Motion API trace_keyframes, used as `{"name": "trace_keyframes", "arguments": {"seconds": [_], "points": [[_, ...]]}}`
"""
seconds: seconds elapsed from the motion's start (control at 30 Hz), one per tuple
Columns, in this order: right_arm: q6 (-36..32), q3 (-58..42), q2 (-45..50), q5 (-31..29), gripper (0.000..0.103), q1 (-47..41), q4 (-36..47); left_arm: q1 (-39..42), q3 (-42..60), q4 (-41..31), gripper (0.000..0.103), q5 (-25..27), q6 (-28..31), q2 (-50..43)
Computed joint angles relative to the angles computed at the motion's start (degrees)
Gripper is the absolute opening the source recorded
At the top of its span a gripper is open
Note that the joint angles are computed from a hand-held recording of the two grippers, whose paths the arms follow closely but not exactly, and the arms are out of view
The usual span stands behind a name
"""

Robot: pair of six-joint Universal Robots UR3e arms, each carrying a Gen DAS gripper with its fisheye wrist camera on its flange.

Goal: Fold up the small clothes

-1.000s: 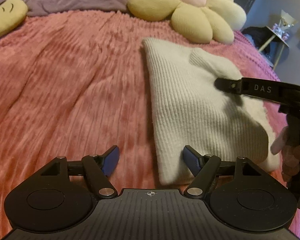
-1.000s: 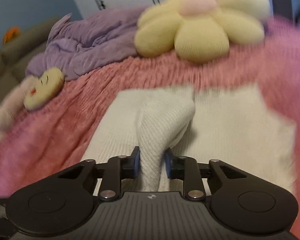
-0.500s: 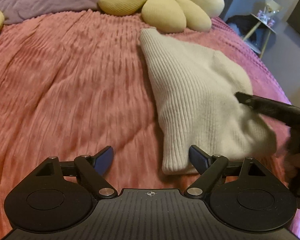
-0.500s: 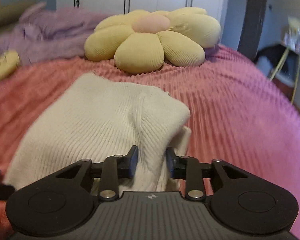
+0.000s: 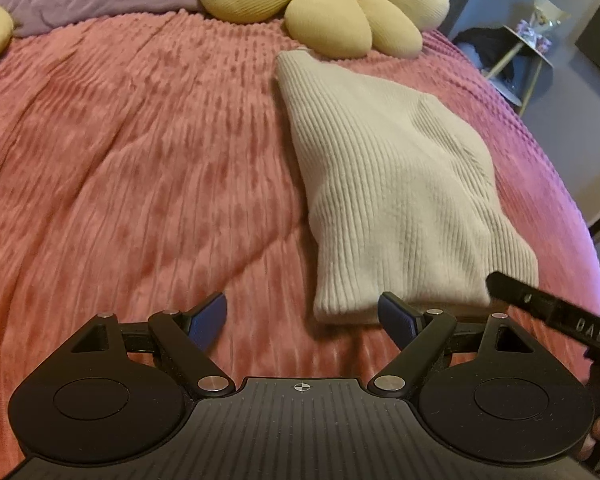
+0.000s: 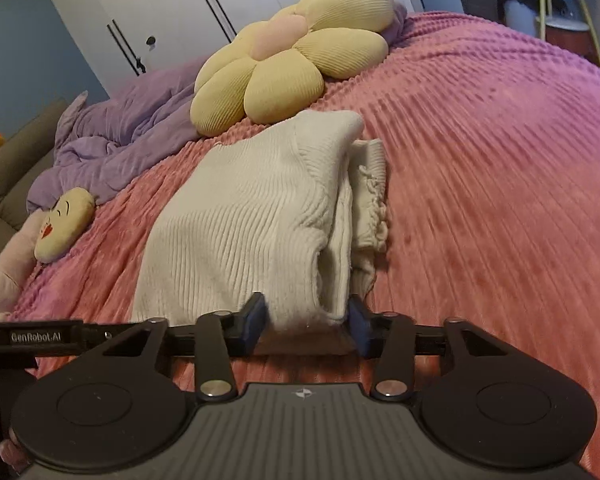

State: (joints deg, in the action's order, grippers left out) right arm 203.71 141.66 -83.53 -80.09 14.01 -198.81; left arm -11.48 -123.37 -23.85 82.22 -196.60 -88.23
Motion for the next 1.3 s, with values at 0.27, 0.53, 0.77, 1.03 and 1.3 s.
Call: {"name": "trace_keyframes", "arguments": {"seconds": [0.27, 0.53, 0.77, 1.03, 1.3], "points": [[6.9, 1.9, 0.0, 3.8, 0.036, -2.6, -3.6, 0.0, 1.1, -0.9, 0.088, 0.0, -1.0, -0.2], [3.8, -4.7, 0.6, -11.9, 0.023, 5.7, 6.7, 1.5, 3.6, -0.4, 0.088, 1.2, -0.6, 1.0], [-1.6, -14.3, 5.1, -22.7, 0.027, 13.2, 4.5, -1.1, 18.3, -1.2, 0.082, 7.1, -1.8, -11.9], [-9.7, -30.1, 16.7, -20.8, 0.027, 16.0, 7.4, -4.2, 21.9, -2.1, 0.078, 12.0, 2.4, -18.7], [-13.0, -35.9, 22.7, -20.2, 0.026, 17.1, 14.4, -2.4, 19.3, -0.8, 0.077, 9.7, 0.9, -20.8]]}}
